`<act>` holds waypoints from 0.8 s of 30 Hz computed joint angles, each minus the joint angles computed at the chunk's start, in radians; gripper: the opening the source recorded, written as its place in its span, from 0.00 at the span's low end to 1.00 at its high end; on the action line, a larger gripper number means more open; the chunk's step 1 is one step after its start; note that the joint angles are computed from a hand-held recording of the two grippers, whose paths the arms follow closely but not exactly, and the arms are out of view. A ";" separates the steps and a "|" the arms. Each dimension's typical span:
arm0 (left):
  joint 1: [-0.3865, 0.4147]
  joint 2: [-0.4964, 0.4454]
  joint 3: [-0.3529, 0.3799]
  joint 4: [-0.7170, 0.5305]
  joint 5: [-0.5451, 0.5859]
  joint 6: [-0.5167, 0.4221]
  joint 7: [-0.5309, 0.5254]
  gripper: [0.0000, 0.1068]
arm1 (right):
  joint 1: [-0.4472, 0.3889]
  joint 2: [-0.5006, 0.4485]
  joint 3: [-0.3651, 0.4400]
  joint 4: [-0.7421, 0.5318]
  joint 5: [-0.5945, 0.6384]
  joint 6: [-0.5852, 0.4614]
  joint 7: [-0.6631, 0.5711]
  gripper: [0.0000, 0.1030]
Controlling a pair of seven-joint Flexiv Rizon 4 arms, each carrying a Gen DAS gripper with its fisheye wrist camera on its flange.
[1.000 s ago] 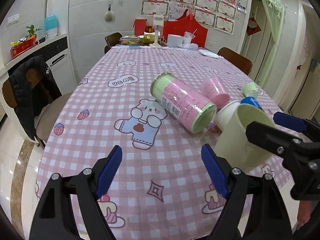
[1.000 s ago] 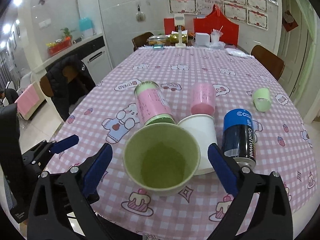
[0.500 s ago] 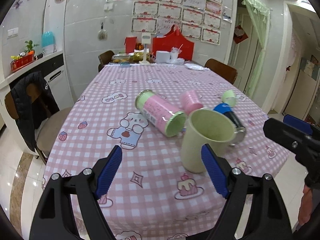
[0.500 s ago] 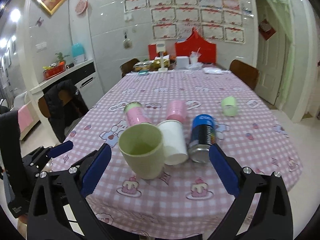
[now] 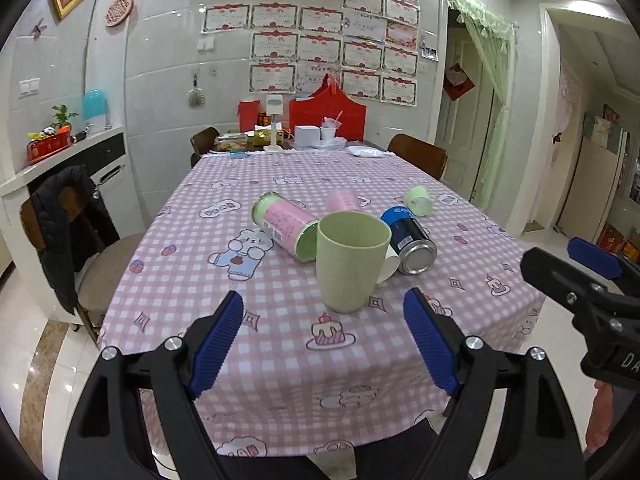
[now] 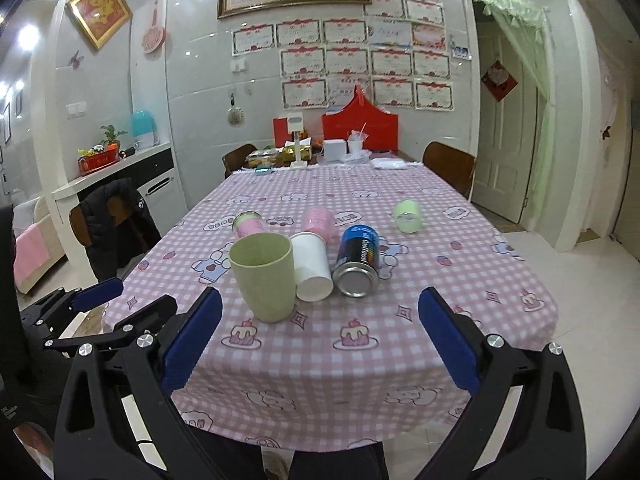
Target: Flip cup upside down
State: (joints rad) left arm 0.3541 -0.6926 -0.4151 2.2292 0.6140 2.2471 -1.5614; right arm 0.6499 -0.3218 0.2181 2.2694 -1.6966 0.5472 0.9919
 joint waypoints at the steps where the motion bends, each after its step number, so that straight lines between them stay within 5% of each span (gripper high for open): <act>1: -0.010 0.006 0.015 0.016 -0.010 0.025 -0.001 0.76 | 0.006 0.003 0.005 0.005 0.007 -0.011 0.003 0.92; 16: -0.121 0.084 0.204 0.181 0.003 0.275 0.005 0.76 | 0.190 0.024 0.084 0.055 0.158 -0.301 0.083 0.92; 24: -0.139 0.090 0.233 0.200 0.019 0.332 -0.007 0.76 | 0.241 0.018 0.099 0.054 0.205 -0.396 0.088 0.92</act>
